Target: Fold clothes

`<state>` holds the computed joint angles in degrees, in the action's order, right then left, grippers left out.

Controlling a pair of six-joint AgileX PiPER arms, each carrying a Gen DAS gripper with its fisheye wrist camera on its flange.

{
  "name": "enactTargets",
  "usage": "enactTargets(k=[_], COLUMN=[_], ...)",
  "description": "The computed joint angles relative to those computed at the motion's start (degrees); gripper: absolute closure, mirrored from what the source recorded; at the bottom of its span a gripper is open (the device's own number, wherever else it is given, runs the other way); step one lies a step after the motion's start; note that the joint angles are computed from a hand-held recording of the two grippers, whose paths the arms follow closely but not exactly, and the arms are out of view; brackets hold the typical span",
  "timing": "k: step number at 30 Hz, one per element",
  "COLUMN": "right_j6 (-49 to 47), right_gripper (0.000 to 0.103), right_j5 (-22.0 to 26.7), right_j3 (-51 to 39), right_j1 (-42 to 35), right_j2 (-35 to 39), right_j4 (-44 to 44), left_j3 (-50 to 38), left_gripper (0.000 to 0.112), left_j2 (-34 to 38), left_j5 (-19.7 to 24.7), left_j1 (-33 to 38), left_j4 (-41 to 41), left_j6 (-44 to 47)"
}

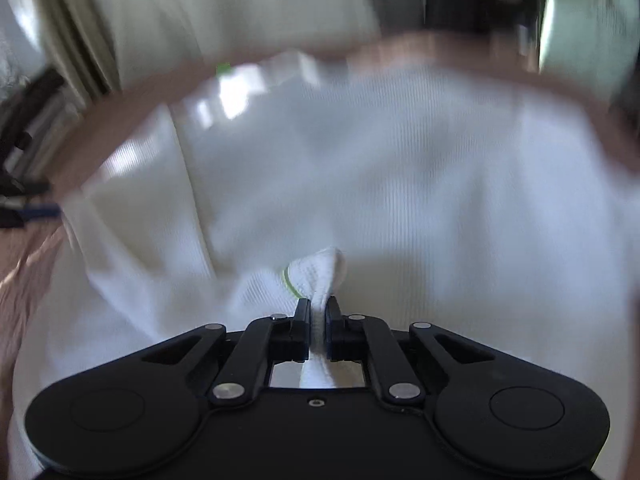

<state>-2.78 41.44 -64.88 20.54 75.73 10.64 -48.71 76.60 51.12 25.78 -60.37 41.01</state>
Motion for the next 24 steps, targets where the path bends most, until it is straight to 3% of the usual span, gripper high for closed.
enactTargets(k=[3,6,9,12,14,16,17,19,24], right_j6=[3.1,-5.7,-18.1,-15.6,-12.4,-14.0,-14.4,-13.1,-6.6], right_gripper=[0.095,0.095,0.095,0.093,0.091,0.086,0.070,0.051,0.048], right_j5=[-2.9,0.7,12.4,22.8,26.8,27.5,27.2,26.4,26.6], right_j3=[-3.2,-5.1,-3.9,-0.3,0.9,0.8,0.2,-1.1,-1.0], right_j1=[6.7,14.0,16.8,22.7,24.6,23.6,23.0,20.8,9.4], right_j2=[-7.0,-13.4,-15.6,-12.3,-9.6,-8.9,-9.4,-10.9,-9.9], right_j4=[-3.1,-2.8,4.7,0.6,0.7,4.1,4.9,6.1,7.1], left_j3=[0.6,0.0,-0.7,-0.9,-1.1,-1.3,-1.4,-1.3,-1.0], left_gripper=[0.042,0.042,0.042,0.042,0.042,0.042,0.042,0.042,0.042], left_j2=[1.1,0.8,0.8,0.9,0.7,0.4,0.3,0.1,0.1], left_j5=[-1.6,-4.3,-5.0,-4.8,-4.9,-5.3,-5.7,-6.6,-7.3], left_j1=[-2.3,-5.2,-6.5,-6.7,-7.3,-8.0,-8.4,-9.0,-8.4], left_j4=[1.4,6.1,9.4,10.7,12.1,13.3,13.8,14.3,13.0], left_j6=[-1.1,-4.7,-7.0,-7.8,-8.7,-9.5,-9.8,-10.1,-9.4])
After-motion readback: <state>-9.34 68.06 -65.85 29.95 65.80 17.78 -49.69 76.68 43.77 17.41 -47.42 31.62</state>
